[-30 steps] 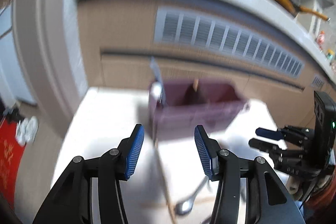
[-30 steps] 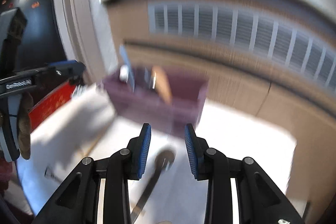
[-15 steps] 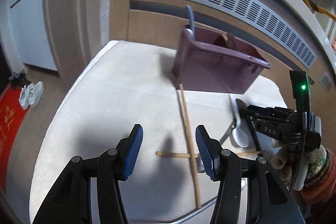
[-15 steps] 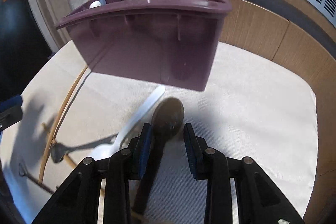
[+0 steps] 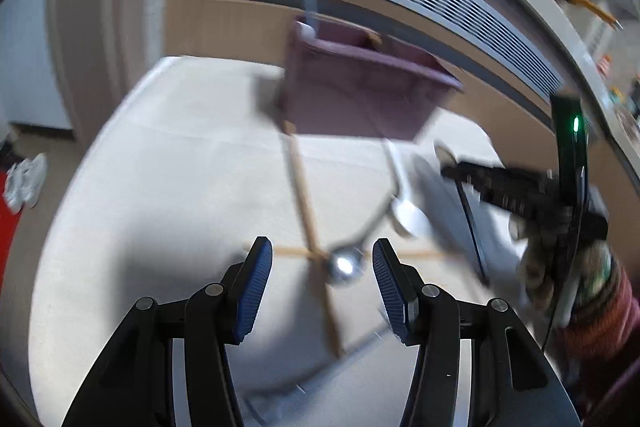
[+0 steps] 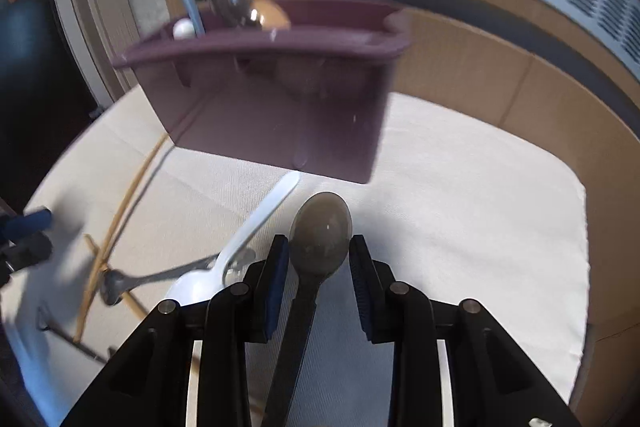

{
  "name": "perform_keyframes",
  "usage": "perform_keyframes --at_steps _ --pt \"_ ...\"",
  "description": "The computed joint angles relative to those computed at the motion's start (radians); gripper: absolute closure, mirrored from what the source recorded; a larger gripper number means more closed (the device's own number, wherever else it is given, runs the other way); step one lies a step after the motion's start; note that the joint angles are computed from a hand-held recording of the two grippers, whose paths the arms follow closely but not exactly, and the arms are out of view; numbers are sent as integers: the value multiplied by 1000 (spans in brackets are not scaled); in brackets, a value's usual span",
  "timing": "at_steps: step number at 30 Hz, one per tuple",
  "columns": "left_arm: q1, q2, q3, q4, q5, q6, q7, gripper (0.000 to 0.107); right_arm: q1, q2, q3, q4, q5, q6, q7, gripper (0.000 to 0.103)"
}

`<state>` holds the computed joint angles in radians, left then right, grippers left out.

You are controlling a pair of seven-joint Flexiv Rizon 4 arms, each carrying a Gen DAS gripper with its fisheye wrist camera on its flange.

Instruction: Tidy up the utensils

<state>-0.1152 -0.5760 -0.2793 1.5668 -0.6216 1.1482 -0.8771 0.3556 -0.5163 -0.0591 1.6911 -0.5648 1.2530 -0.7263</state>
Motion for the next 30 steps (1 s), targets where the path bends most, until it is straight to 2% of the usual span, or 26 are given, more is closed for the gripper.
perform_keyframes --at_steps 4,8,10,13,15,17,21,23,27,30 --pt "6 36 -15 47 5 -48 72 53 33 95 -70 131 -91 105 96 75" --pt "-2 25 -15 30 6 -181 139 53 51 162 -114 216 -212 190 204 75" --pt "-31 5 16 -10 45 -213 124 53 59 192 -135 258 -286 244 261 75" --pt "-69 -36 58 -102 141 -293 116 53 60 216 -140 275 -372 259 306 75" --pt "-99 -61 89 -160 216 -328 109 53 38 237 -114 279 -400 243 309 75" --pt "-138 -79 132 -214 318 -359 103 53 27 271 -124 312 -489 257 373 75" --pt "-159 -85 149 -240 396 -369 111 53 -11 300 -123 336 -623 280 478 75" --pt "-161 -88 150 -250 409 -380 103 53 -35 307 -109 340 -656 286 513 75" --pt "-162 -97 150 -269 417 -398 81 53 -76 322 -107 337 -851 302 683 75" --pt "-164 -106 150 -285 419 -404 65 54 -113 323 -84 324 -956 309 767 75"
